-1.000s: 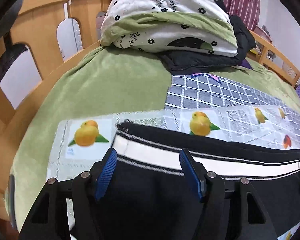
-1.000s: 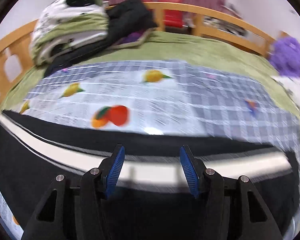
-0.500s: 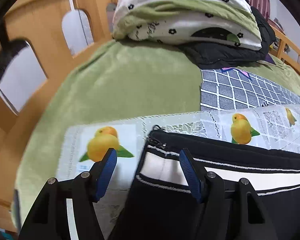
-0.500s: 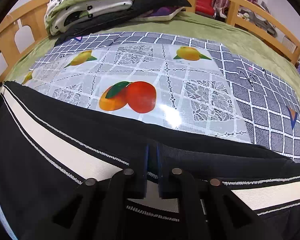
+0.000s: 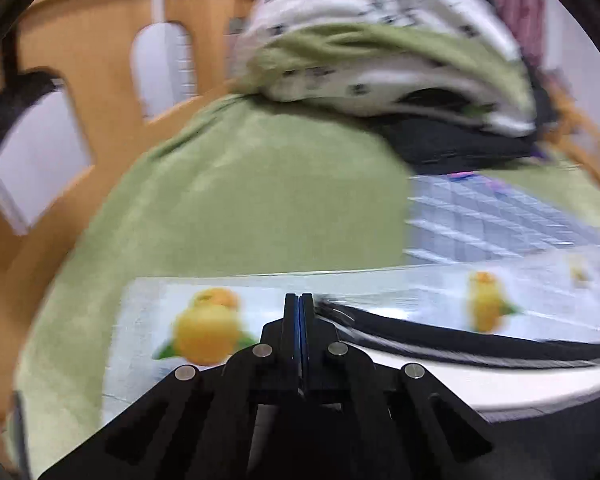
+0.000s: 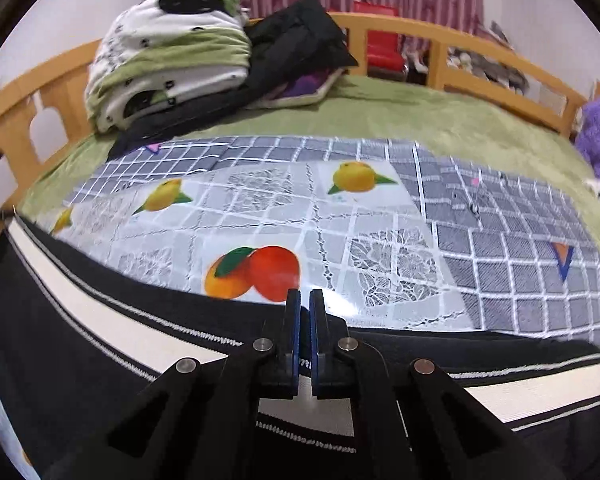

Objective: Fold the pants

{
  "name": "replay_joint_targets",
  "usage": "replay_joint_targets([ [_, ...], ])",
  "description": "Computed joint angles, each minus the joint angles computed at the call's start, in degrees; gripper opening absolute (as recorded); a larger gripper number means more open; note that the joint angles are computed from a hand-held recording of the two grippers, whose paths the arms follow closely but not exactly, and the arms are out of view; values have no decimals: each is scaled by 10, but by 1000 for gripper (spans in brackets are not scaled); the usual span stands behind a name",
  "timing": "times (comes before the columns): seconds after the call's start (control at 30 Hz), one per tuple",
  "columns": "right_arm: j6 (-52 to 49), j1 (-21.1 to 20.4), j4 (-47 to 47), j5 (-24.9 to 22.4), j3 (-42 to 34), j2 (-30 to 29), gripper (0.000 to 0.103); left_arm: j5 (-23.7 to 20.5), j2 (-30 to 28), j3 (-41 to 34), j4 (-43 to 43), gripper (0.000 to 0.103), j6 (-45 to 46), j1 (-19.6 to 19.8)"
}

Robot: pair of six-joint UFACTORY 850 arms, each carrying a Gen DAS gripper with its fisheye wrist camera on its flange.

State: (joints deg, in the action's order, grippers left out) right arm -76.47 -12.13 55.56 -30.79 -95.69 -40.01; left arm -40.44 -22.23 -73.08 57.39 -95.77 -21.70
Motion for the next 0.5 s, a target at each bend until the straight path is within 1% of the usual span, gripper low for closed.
replay_joint_targets([
  [0.03,40,5,-34,2,-19,-25,3,10,-2,3,1,2,-8,3],
  [0.07,60,5,-55,-2,-25,-26,3,32,-2,6,-8,2,2,8],
  [0.1,89,15,-99,19,-25,-36,3,29,-8,3,-20,2,20,9],
  [0.13,103,20,-119,28,-22,-34,4,17,-10,0,-19,2,25,4],
  [0.17,111,21,-128,29,-21,-32,5,24,-6,4,-14,2,28,1],
  [0.2,116,19,-127,19,-25,-30,5,32,1,9,-12,2,31,0],
  [0.23,110,15,-113,8,-27,-28,5,35,5,12,-11,5,34,-2],
  [0.27,107,11,-105,-4,-30,-28,11,33,7,11,-13,15,43,-5],
  [0.3,107,11,-105,-4,-30,-28,16,25,8,10,-9,32,44,-7],
  [0.33,107,8,-102,-13,-32,-26,31,20,11,11,-3,41,38,-9],
  [0.37,87,7,-89,-10,-25,-21,47,28,19,21,19,54,18,-10],
  [0.4,74,7,-83,-4,-19,-18,51,36,25,28,33,58,3,-9],
  [0.43,73,8,-88,-1,-16,-18,50,43,31,35,42,58,-12,-7],
  [0.5,90,11,-113,5,-12,-22,51,72,45,51,46,58,-37,1],
])
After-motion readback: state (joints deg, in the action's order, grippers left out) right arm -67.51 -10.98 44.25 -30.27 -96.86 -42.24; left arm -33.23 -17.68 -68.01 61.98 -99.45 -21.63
